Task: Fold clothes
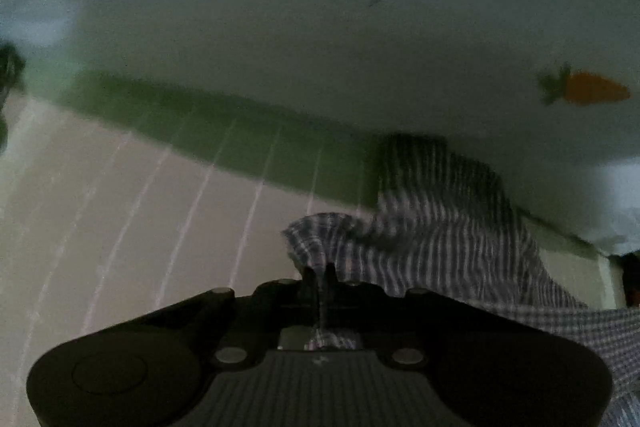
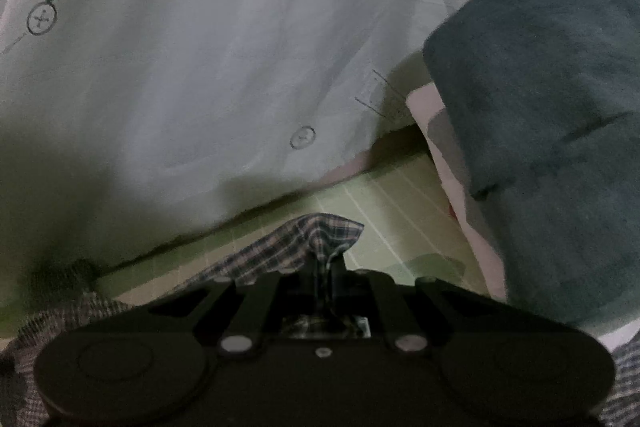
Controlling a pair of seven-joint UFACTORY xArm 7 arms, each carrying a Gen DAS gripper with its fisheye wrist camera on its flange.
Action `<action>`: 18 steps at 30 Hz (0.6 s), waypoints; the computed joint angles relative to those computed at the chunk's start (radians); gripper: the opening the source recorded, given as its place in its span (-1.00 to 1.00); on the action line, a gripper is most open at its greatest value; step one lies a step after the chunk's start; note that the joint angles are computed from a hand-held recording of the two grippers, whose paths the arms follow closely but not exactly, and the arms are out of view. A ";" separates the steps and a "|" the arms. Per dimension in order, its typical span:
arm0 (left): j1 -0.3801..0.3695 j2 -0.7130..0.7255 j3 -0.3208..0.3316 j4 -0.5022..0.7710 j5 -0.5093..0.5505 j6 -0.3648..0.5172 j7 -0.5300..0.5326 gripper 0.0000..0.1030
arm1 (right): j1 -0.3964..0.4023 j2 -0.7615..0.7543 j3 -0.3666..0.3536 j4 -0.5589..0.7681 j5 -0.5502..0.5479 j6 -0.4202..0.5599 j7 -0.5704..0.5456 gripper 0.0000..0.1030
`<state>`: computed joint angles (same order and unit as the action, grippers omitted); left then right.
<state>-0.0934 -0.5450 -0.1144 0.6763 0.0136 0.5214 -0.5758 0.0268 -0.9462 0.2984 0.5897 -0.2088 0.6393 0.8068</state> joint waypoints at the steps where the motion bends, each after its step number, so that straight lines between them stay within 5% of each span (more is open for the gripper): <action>1: 0.010 0.018 -0.006 0.018 0.013 0.007 -0.001 -0.94 | 0.006 -0.002 0.003 0.004 -0.001 -0.002 -0.004 -0.88; 4: 0.031 0.072 -0.029 0.060 0.057 0.049 -0.017 -0.93 | 0.016 0.024 0.031 0.019 -0.024 0.009 -0.033 -0.88; 7: 0.052 0.069 -0.067 0.079 0.120 0.113 -0.079 -0.61 | 0.022 0.045 0.062 0.025 -0.038 0.058 -0.030 -0.88; 9: 0.048 0.024 -0.067 0.068 0.133 0.127 -0.112 -0.01 | 0.039 0.029 0.063 0.022 -0.038 0.077 -0.022 -0.88; 12: 0.030 -0.094 -0.058 0.032 0.132 0.147 -0.119 0.11 | 0.086 -0.016 0.063 0.020 -0.043 0.096 -0.048 -0.88; 18: -0.013 -0.422 -0.102 -0.026 0.094 0.363 -0.167 0.31 | 0.212 -0.128 0.129 0.035 -0.032 0.194 -0.147 -0.88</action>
